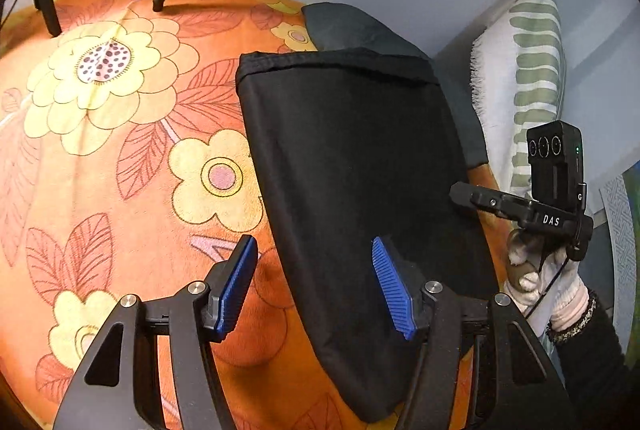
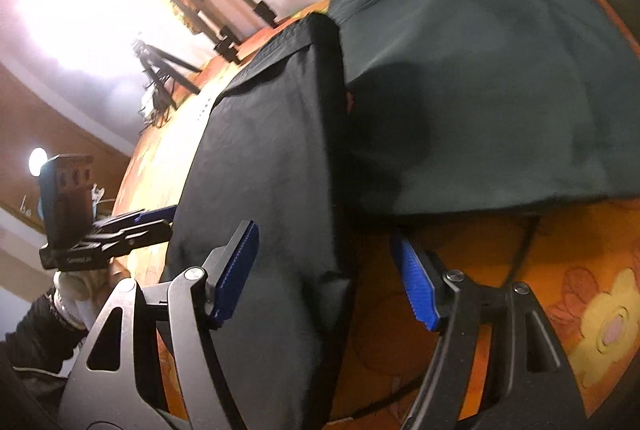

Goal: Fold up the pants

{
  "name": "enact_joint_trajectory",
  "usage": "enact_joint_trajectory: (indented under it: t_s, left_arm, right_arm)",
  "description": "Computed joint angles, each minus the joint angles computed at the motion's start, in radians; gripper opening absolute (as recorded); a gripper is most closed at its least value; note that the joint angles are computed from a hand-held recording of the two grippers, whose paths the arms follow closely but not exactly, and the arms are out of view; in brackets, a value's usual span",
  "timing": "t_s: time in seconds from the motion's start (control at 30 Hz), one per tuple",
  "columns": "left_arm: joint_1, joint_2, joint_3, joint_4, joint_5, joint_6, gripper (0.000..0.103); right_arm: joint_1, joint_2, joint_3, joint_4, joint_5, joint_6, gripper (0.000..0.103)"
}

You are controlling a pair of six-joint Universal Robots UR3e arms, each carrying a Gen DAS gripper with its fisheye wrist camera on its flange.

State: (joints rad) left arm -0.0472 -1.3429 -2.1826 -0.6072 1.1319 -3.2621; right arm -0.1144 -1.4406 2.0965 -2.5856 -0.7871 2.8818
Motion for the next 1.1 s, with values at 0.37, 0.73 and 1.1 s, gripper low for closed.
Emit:
enact_joint_trajectory:
  t_s: [0.37,0.73,1.1]
  left_arm:
    - [0.007,-0.1,-0.032,0.179,-0.044,-0.008,0.059]
    - [-0.011,-0.166,-0.029,0.315,-0.023,-0.107,0.02]
    - [-0.1,-0.09,-0.005,0.28,0.094,-0.093,0.01]
  right_arm:
    - [-0.005,0.065,0.035,-0.129,0.096,-0.027,0.071]
    - [0.038,0.089,0.021,-0.144,0.125,0.024,0.019]
    - [0.129,-0.033,0.003,-0.129,-0.042,0.142,0.014]
